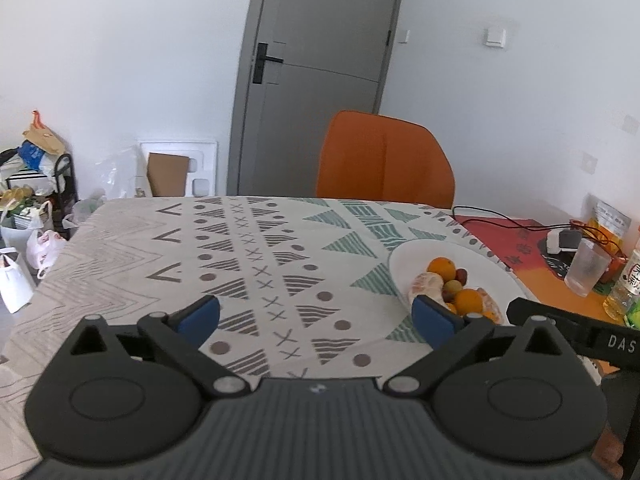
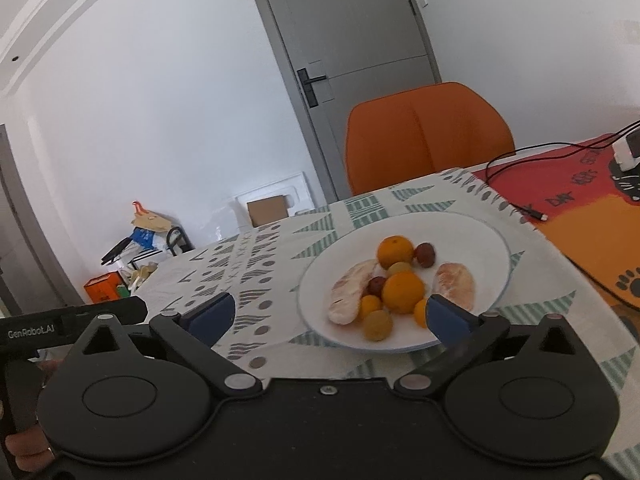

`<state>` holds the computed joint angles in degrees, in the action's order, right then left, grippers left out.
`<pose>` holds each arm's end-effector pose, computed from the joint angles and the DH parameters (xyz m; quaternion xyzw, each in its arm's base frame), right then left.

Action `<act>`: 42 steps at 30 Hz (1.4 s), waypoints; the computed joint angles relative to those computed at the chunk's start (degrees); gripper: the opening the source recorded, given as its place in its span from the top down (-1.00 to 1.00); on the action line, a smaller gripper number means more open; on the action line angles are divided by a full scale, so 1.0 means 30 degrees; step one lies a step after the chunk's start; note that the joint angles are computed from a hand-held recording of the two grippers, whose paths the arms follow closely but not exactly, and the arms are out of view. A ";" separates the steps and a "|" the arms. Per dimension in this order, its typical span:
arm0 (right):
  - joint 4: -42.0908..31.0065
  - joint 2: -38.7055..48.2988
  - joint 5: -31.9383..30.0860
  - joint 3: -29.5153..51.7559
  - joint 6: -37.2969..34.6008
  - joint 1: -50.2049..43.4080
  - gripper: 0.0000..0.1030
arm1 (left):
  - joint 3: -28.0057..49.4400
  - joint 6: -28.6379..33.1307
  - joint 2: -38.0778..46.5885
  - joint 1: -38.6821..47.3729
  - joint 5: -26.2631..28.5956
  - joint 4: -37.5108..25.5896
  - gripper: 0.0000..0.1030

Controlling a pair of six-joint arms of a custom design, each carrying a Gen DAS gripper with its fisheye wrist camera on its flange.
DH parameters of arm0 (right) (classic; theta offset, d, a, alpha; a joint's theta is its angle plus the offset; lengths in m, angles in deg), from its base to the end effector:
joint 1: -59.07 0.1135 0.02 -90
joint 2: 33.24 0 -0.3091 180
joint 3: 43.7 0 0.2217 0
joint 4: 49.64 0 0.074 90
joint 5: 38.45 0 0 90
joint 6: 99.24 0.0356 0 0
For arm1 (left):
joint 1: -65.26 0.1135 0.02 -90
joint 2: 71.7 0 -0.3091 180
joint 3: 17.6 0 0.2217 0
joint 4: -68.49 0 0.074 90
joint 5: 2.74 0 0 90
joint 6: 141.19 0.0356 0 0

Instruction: Organize fruits

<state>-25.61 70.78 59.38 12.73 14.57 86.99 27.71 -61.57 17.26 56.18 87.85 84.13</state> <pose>0.3067 0.1571 0.2060 0.0075 0.8354 0.1870 0.5167 0.2681 -0.0432 0.2181 -0.0071 0.8572 -0.0914 0.5068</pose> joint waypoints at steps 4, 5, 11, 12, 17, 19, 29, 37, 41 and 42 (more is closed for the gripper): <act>-0.0118 -0.0138 -0.0001 0.0026 0.0188 0.0741 -1.00 | -0.0419 0.0073 -0.0514 0.0526 0.0014 -0.0120 -0.97; -0.0127 -0.0184 0.0045 0.0036 0.0044 0.0923 -1.00 | -0.0492 0.0069 -0.0620 0.0671 0.0036 -0.0188 -0.97; -0.0613 -0.0448 -0.0193 0.0172 -0.0209 0.1374 -1.00 | -0.1136 0.0247 -0.1175 0.1301 0.0043 -0.0298 -0.97; -0.0741 -0.0494 -0.0209 0.0186 -0.0200 0.1399 -1.00 | -0.1249 0.0269 -0.1293 0.1437 0.0101 -0.0378 -0.97; -0.0998 -0.0681 -0.0331 -0.0132 -0.0436 0.1451 -1.00 | -0.1808 0.0317 -0.1841 0.2050 0.0010 -0.0593 -0.97; -0.1082 -0.0760 -0.0275 -0.0297 -0.0527 0.1474 -1.00 | -0.2046 0.0415 -0.2061 0.2340 0.0094 -0.0607 -0.97; -0.1335 -0.1309 0.0282 -0.0750 -0.0727 0.1615 -1.00 | -0.2643 0.0520 -0.3381 0.3162 0.0001 -0.1752 -0.97; -0.1475 -0.1472 0.0341 -0.0929 -0.0591 0.1605 -1.00 | -0.2836 0.0692 -0.3747 0.3453 0.0069 -0.1948 -0.97; -0.1534 -0.1450 0.0291 -0.0920 -0.0508 0.1535 -1.00 | -0.2911 0.0778 -0.3822 0.3328 -0.0043 -0.1933 -0.97; -0.1531 -0.1432 0.0272 -0.0917 -0.0495 0.1526 -1.00 | -0.2882 0.0793 -0.3844 0.3345 -0.0044 -0.2006 -0.97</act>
